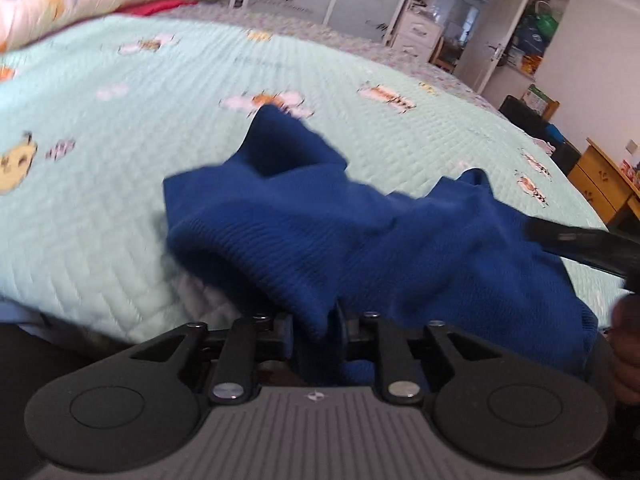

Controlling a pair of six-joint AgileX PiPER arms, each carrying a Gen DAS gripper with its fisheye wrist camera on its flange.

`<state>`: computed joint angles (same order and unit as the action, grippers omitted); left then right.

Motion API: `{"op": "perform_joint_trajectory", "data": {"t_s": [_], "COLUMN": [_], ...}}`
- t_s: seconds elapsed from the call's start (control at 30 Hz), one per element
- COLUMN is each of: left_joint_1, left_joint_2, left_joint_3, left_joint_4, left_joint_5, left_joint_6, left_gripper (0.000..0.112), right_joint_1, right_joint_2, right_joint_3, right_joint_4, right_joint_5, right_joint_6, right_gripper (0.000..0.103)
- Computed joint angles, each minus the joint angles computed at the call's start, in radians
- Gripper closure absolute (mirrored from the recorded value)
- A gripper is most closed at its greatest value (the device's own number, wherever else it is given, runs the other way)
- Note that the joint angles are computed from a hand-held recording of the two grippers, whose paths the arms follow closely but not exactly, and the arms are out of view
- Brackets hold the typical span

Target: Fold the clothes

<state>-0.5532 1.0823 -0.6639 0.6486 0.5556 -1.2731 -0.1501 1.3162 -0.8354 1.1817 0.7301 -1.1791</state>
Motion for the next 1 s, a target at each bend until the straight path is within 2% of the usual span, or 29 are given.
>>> {"op": "perform_joint_trajectory", "data": {"t_s": [0.07,0.13,0.2,0.27,0.3,0.33,0.37,0.4,0.47,0.5,0.63,0.7,0.73,0.77,0.83,0.9,0.93,1.0], "left_joint_1": [-0.034,-0.027,-0.010,0.015,0.024,0.036,0.038,0.040,0.090,0.119,0.200,0.214,0.221,0.213,0.202,0.200,0.179,0.134], "left_joint_2": [-0.008,0.000,0.021,0.059,0.079,0.096,0.122,0.147,0.178,0.192,0.241,0.257,0.267,0.274,0.278,0.234,0.206,0.158], "left_joint_3": [-0.007,-0.007,-0.014,-0.033,-0.044,-0.053,-0.077,-0.101,-0.172,-0.210,-0.412,-0.471,-0.502,-0.506,-0.492,-0.390,-0.326,-0.205], "left_joint_4": [0.043,0.061,0.059,0.041,0.033,0.033,0.047,0.061,0.044,0.039,0.177,0.292,0.350,0.383,0.371,0.253,0.208,0.120], "left_joint_5": [0.032,0.043,0.047,0.038,0.030,0.019,0.023,0.026,0.004,-0.015,-0.056,-0.065,-0.070,-0.038,0.011,-0.027,-0.022,-0.010], "left_joint_6": [-0.037,-0.064,-0.074,-0.057,-0.046,-0.028,-0.013,0.003,0.089,0.126,0.142,0.060,0.018,-0.031,-0.067,-0.007,0.023,0.076], "left_gripper": [0.070,0.056,0.053,0.053,0.054,0.060,0.085,0.092,0.101,0.102,0.102,0.102,0.096,0.087,0.069,0.063,0.059,0.059], "right_joint_1": [0.071,0.109,0.132,0.148,0.156,0.164,0.167,0.161,0.151,0.147,0.134,0.129,0.132,0.136,0.126,0.075,0.040,-0.029], "right_joint_2": [0.006,0.036,0.100,0.161,0.189,0.218,0.237,0.241,0.254,0.262,0.306,0.338,0.351,0.359,0.360,0.303,0.274,0.196], "right_joint_3": [0.014,0.012,-0.033,-0.083,-0.107,-0.133,-0.161,-0.197,-0.270,-0.308,-0.552,-0.656,-0.685,-0.695,-0.673,-0.525,-0.435,-0.249], "right_joint_4": [0.002,0.031,-0.060,-0.172,-0.222,-0.271,-0.286,-0.261,-0.208,-0.183,-0.071,-0.004,0.008,-0.019,-0.118,-0.075,-0.006,0.057], "right_joint_5": [-0.151,-0.250,-0.291,-0.277,-0.261,-0.244,-0.225,-0.206,-0.172,-0.155,-0.139,-0.151,-0.171,-0.191,-0.187,-0.152,-0.130,-0.118], "right_joint_6": [-0.004,-0.046,0.033,0.133,0.175,0.217,0.233,0.222,0.200,0.192,0.208,0.186,0.183,0.217,0.313,0.249,0.157,0.011], "right_gripper": [0.029,0.024,0.024,0.026,0.034,0.064,0.088,0.095,0.098,0.098,0.098,0.096,0.085,0.054,0.021,0.021,0.021,0.021]}}
